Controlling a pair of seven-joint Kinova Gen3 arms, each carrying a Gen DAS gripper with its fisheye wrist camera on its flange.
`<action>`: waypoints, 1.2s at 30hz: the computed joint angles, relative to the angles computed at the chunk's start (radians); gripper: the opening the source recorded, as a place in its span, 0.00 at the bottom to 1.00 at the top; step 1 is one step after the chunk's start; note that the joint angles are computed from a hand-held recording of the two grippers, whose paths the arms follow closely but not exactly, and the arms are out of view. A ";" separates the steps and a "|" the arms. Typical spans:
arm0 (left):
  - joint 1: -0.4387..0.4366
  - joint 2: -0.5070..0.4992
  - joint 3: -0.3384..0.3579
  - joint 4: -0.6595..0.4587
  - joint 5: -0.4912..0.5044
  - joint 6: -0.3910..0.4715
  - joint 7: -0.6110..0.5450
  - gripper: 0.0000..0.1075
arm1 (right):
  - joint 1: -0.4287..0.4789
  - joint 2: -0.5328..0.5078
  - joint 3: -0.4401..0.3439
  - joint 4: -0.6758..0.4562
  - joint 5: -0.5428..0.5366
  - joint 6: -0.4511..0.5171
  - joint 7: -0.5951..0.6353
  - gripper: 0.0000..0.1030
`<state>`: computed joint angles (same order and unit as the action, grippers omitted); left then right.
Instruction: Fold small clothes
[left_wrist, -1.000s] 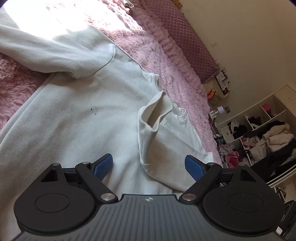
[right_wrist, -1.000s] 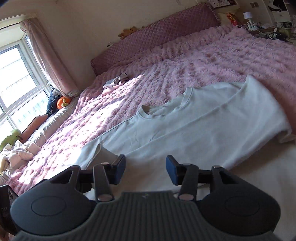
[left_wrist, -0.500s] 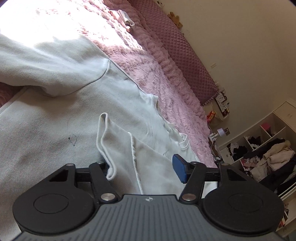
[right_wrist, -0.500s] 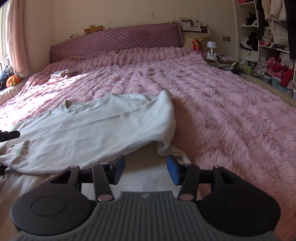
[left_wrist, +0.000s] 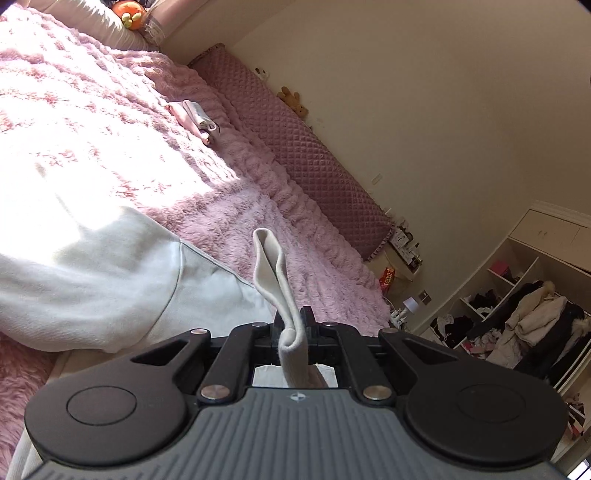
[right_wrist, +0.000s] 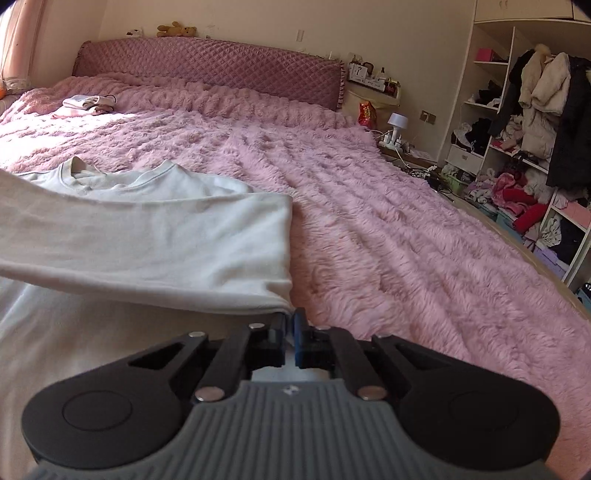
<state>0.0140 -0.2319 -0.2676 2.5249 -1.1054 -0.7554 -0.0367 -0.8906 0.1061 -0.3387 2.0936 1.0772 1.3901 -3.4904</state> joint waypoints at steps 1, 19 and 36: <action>0.007 0.009 -0.005 0.002 -0.010 0.027 0.015 0.05 | -0.009 0.011 -0.004 -0.004 0.001 0.026 0.001 0.00; -0.007 -0.110 0.007 -0.003 -0.089 0.195 0.105 0.31 | -0.010 -0.043 -0.026 -0.053 0.084 -0.088 -0.010 0.36; -0.051 -0.067 -0.012 -0.091 -0.460 0.141 0.459 0.52 | -0.017 -0.015 0.005 -0.158 -0.048 -0.129 -0.036 0.38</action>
<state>-0.0372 -0.2988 -0.2794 2.4341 -1.5655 -0.6140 0.4227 -0.9072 0.0906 -0.3333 1.9356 1.0294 1.2613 -3.5265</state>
